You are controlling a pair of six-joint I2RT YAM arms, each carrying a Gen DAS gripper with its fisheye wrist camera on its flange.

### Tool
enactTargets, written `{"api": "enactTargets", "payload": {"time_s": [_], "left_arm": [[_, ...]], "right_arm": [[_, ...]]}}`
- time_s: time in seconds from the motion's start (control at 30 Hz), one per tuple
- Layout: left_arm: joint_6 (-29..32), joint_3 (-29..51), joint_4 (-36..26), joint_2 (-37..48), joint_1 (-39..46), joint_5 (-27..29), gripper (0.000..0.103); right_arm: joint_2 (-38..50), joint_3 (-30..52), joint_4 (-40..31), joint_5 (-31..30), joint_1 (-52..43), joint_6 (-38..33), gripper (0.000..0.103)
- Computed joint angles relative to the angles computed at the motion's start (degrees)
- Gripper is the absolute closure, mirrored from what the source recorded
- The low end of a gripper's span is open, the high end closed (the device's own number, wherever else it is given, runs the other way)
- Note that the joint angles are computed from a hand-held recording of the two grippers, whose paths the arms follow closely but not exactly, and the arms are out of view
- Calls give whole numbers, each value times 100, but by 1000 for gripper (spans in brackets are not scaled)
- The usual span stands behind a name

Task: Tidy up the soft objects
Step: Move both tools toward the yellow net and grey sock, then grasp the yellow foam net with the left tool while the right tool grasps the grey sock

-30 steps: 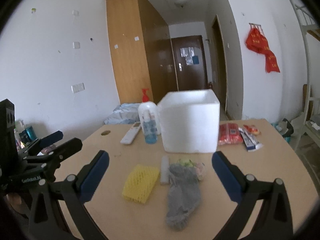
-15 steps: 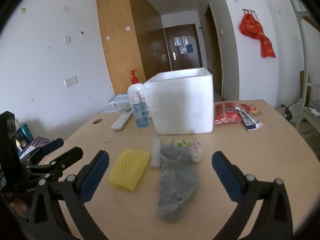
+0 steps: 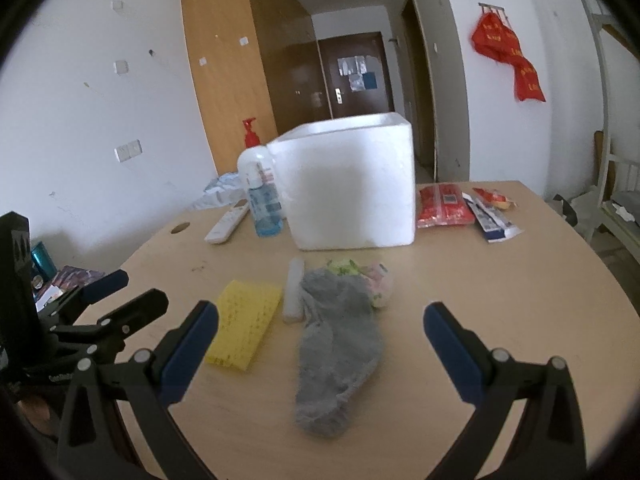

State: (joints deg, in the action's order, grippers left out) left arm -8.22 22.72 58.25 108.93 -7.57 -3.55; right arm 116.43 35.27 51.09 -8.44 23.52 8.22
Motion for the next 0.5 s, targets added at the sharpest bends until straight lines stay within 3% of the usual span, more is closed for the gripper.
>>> {"api": "enactTargets", "payload": {"time_s": [0.5], "left_arm": [[28, 1040, -1479, 464, 107, 733, 0]], "right_arm": [[370, 725, -1055, -127, -74, -103, 0]]}}
